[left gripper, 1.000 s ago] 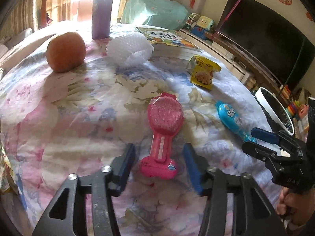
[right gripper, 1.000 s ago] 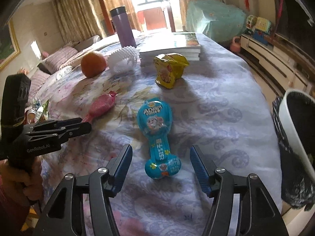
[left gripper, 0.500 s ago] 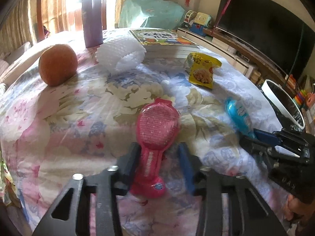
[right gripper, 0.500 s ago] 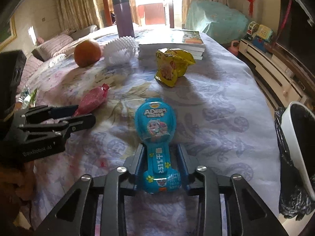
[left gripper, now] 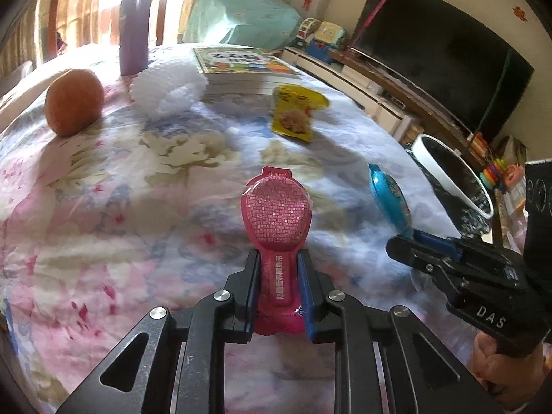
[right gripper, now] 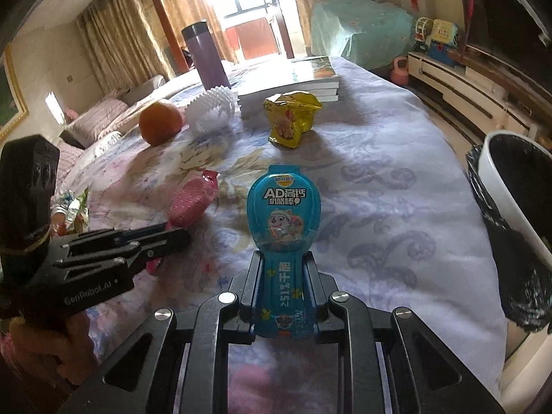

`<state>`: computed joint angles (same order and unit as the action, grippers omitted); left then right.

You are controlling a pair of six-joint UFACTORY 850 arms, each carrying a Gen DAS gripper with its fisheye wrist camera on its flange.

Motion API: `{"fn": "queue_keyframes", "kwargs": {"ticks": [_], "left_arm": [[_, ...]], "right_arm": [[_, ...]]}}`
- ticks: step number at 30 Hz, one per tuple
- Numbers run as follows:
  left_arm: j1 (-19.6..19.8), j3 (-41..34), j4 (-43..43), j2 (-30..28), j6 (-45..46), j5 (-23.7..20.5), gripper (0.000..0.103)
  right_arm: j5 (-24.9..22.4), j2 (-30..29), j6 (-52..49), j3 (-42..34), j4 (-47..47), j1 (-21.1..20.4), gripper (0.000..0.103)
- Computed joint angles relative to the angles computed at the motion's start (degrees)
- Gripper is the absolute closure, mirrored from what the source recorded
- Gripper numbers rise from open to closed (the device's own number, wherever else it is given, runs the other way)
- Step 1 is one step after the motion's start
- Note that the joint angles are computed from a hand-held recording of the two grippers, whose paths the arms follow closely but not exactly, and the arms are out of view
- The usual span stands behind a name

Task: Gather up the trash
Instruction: 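Carry the pink candy and blue candy pack over the trash bin with both tools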

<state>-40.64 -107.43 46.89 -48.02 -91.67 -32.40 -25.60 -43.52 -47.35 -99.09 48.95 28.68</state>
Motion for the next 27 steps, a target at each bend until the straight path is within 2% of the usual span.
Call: {"fn": "queue_keyframes", "kwargs": {"ticks": [13,27], "left_arm": [[-2.4,-8.9,-3.5,-4.1,8.1,-2.3,0.084],[-3.3,-31.5,-13.3,-16.2,25.0,-9.0,0.084]], "right_arm": [[1.4,5.0,-6.8,6.6,9.5,-3.0,0.083],[4.0,8.3,-10.8,10.9,15.5,-6.9,0.083]]}}
